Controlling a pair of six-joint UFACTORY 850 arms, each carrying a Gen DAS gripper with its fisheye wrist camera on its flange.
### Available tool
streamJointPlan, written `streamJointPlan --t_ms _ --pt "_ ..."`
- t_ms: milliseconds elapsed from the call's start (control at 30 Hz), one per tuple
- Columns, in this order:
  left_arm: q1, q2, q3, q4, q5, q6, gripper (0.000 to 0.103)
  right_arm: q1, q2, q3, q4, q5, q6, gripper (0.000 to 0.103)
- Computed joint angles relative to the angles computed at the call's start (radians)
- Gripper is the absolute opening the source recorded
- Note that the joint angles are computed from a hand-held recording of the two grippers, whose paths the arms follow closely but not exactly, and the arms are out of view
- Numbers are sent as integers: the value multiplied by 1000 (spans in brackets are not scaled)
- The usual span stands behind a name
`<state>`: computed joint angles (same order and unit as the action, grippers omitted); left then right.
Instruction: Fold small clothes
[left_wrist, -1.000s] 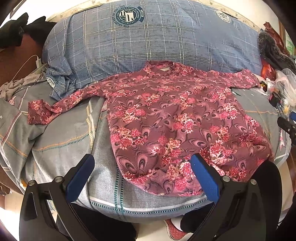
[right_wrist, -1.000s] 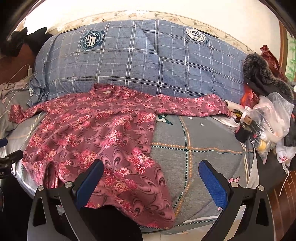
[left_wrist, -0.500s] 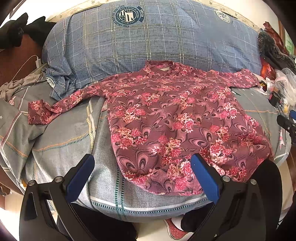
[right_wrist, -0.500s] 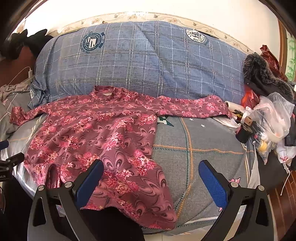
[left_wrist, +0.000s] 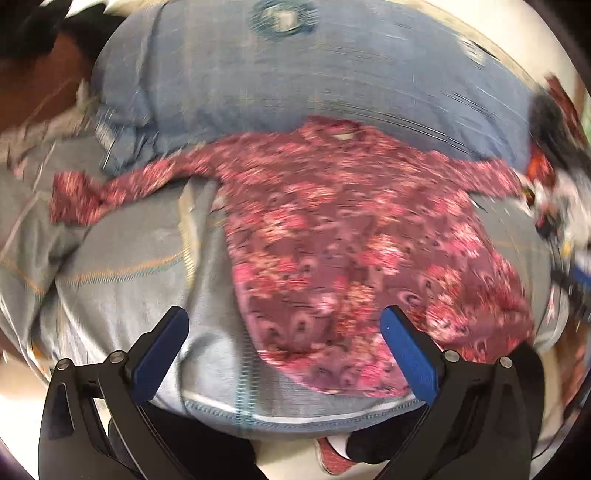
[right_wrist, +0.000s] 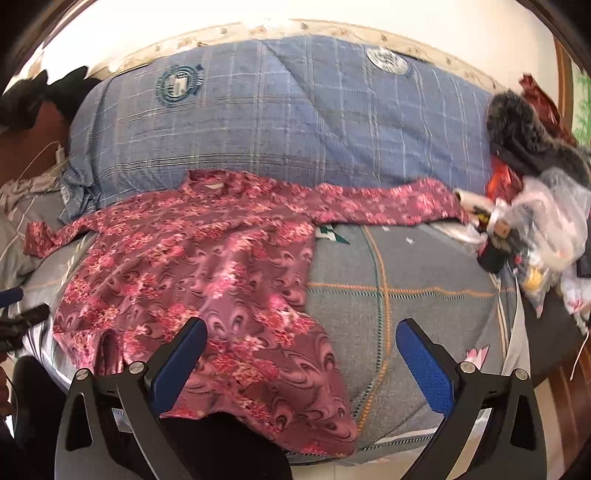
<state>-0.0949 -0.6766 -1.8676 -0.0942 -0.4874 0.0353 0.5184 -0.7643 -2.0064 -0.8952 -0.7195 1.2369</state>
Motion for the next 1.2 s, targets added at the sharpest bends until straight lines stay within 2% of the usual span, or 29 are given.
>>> streamJointPlan --t_ms 100,233,367,467,533,600,633,667,700,733,767,800,833,867,900,967,1067,1133,1200 --pt "33 -65 -97 -15 -132 -61 103 -30 10 28 71 -5 5 102" --pt "56 -103 -126 -242 -270 68 103 -65 38 97 180 35 -7 102" --pt "36 -166 -208 -354 -418 105 103 -84 39 127 282 40 -52 102" --pt "26 -246 -325 -411 -544 52 103 -95 42 145 330 52 -67 102" --pt "17 -280 -377 -414 -591 7 103 -101 44 159 373 69 -92 102" --pt "15 -321 -429 -439 -641 -30 95 -106 40 167 446 88 -157 102" --pt "16 -335 -444 -459 -659 -45 80 -106 33 161 473 89 -186 101" --pt "17 -337 -448 -452 -659 -57 70 -107 28 161 504 95 -220 100" --pt "17 -318 -423 -450 -631 -48 54 -106 23 160 524 100 -246 95" --pt "22 -317 -426 -462 -631 -23 10 -102 14 152 528 92 -263 90" --pt "29 -333 -455 -477 -661 -15 9 -93 8 140 491 70 -252 83" --pt "44 -340 -465 -516 -676 -21 9 -84 15 150 441 79 -242 60" --pt "57 -337 -461 -548 -673 -12 8 -78 23 159 433 106 -273 41" --pt "68 -330 -456 -568 -672 15 8 -78 23 153 467 113 -332 3" --pt "80 -309 -434 -578 -657 40 8 -78 29 154 492 125 -366 5" --pt "106 -268 -389 -605 -629 86 8 -79 83 215 465 216 -335 5" --pt "144 -192 -283 -657 -596 173 7 -100 212 352 400 411 -194 5" --pt "144 -174 -254 -584 -577 178 6 -107 259 397 318 454 -83 5" --pt "147 -156 -203 -533 -557 174 6 -115 271 412 368 451 -100 5"
